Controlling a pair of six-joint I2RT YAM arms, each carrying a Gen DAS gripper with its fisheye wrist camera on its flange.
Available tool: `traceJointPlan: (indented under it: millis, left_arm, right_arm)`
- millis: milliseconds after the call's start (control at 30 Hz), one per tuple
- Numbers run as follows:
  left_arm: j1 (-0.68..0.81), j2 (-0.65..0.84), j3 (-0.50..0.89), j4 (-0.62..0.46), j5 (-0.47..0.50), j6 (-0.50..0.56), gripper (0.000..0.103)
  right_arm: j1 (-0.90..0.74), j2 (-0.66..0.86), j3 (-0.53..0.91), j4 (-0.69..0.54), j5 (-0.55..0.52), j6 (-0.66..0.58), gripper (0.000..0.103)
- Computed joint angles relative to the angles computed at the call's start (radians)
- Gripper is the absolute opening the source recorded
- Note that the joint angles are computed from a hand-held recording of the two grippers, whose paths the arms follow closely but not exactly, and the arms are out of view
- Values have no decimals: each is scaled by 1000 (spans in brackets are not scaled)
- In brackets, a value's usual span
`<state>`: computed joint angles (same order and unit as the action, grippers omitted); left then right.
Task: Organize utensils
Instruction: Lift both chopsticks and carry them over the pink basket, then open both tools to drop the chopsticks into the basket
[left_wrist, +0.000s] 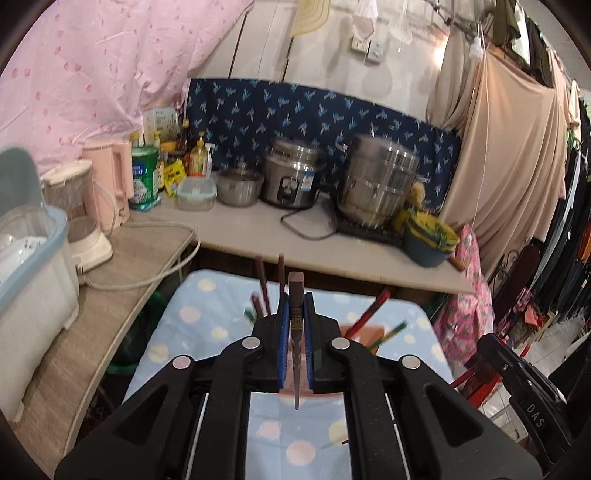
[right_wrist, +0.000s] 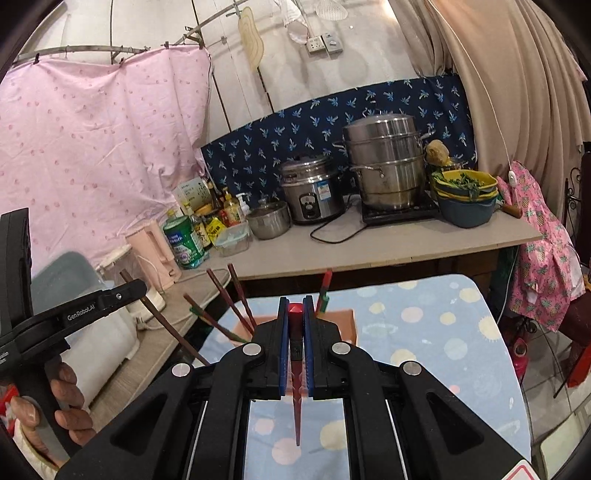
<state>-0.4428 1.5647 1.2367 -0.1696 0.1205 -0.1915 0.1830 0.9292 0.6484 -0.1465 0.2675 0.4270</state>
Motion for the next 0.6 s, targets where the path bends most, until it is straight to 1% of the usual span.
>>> traceJointPlan:
  millis: [200,367,467,600]
  left_arm:
    - [-2,61,174,-19,-2,-20,7]
    - [-13,128,275,-25,-31,-19,7]
    - [-19,180,321,-34,-48,-12,7]
    - [-18,238,344,-38,-55,-9,7]
  right_arm:
    - [-56,85,146,60,-42,-49,7]
    - [-86,192,256,101,-53,-81,7]
    - [-110,254,284,130,-78,-83,7]
    - [-133,332,292,168,-102,-83,7]
